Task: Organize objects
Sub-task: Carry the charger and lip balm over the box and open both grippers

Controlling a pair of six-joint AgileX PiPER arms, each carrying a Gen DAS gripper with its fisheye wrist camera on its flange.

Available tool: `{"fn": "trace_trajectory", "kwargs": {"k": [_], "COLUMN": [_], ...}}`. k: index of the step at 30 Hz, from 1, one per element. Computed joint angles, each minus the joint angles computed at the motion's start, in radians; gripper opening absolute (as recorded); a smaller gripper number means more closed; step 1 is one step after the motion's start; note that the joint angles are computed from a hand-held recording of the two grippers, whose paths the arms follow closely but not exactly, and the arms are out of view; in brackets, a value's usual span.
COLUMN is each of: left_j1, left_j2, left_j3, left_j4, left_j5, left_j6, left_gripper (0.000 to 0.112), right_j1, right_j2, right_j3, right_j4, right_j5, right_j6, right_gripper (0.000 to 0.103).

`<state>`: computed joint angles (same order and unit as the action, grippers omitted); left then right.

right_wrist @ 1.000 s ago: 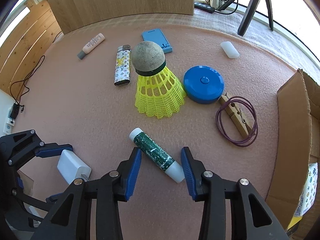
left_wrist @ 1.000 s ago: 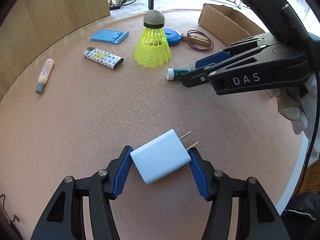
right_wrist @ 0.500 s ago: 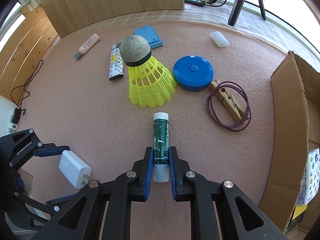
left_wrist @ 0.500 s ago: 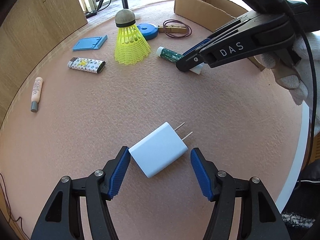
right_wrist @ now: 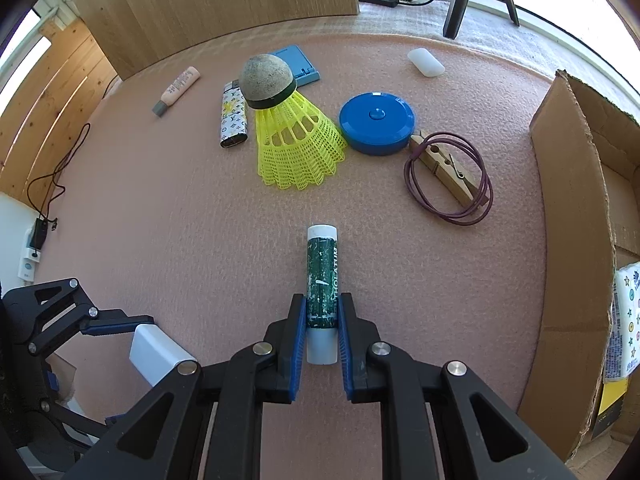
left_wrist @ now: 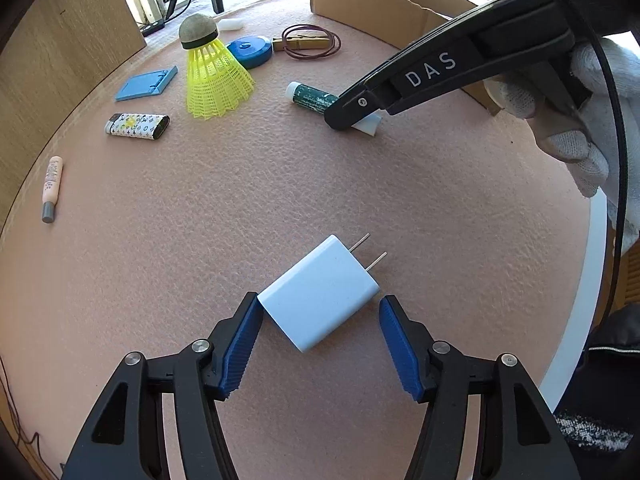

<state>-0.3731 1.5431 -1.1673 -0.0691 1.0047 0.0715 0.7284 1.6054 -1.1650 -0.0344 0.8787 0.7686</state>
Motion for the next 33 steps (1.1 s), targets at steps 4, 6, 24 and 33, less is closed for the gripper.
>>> {"fn": "trace_trajectory", "kwargs": {"k": [4,6,24,33], "left_j1": [0.006,0.013,-0.023,-0.029], "left_j2": [-0.004,-0.013,0.047,0.057], "left_j3": [0.006,0.011,-0.033,-0.068], "left_j4": [0.021,0.011,0.004,0.004], "left_j5": [-0.011,-0.020,-0.094,-0.107], "left_j6": [-0.027,-0.020,-0.111,-0.178], "left_gripper": [0.051,0.047,0.045,0.039], "right_j1": [0.016,0.027,0.067,0.088], "right_j2": [-0.022,-0.036,-0.159,-0.219], "right_j3": [0.025,0.041,0.163,0.186], "right_j4": [-0.008,-0.014,-0.046,-0.081], "right_j5": [-0.005,-0.013,-0.050,-0.044], "right_j6": [0.028,0.047,0.162,0.215], "right_gripper": [0.014,0.014,0.014,0.014]}}
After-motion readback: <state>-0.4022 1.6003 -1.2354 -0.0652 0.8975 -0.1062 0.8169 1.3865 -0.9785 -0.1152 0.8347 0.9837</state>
